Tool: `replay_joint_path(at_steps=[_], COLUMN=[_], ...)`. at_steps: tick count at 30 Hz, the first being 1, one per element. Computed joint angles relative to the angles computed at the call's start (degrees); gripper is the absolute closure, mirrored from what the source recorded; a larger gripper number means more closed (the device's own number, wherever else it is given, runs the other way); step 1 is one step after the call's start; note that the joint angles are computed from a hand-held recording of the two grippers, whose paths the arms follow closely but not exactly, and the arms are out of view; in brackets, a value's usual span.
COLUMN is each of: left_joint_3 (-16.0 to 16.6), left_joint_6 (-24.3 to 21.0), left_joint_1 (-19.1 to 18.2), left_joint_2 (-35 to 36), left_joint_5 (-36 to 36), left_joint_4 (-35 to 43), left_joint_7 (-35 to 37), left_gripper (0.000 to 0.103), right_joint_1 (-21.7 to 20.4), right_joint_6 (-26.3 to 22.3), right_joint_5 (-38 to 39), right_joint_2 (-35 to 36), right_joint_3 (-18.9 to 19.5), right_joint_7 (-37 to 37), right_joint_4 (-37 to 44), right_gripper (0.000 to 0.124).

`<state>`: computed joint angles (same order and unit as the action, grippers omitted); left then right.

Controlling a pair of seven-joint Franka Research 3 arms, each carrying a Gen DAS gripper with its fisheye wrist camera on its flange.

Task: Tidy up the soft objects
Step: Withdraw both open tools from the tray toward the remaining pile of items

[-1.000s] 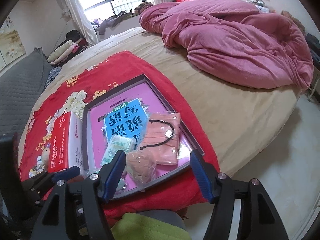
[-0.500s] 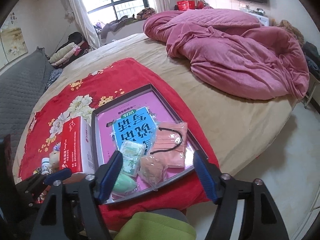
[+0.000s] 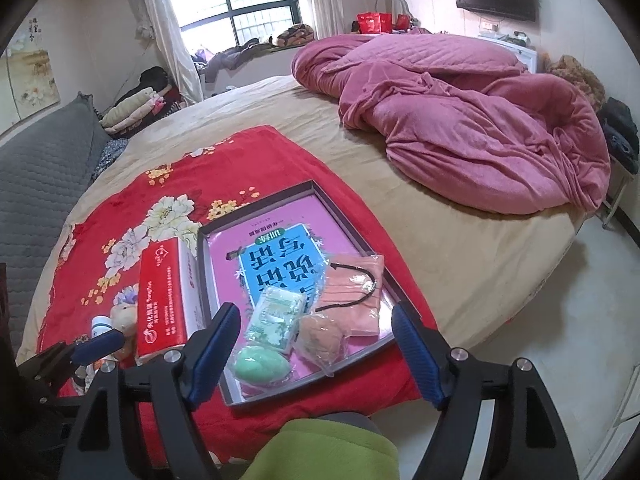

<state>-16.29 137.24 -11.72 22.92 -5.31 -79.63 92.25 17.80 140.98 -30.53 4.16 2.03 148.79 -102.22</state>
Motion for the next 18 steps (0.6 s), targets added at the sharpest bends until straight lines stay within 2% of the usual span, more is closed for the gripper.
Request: replay_joint_path(at_steps=[18], left_joint_3=[0.9], left_joint_6=[2.6], left_joint_1=[2.8], left_joint_2=[-5.9], left_joint_5=[-2.6], left_joint_4=[-6.0], left_joint_7=[1.3], left_gripper=[0.023], right_joint_1=[2.8], right_joint_6=[-3.2], right_joint_5=[-2.9], right_joint_2=[1.3], right_joint_3=[0.8], right_joint_7=[0.6], right_joint_4=[5.0], right_gripper=[0.046])
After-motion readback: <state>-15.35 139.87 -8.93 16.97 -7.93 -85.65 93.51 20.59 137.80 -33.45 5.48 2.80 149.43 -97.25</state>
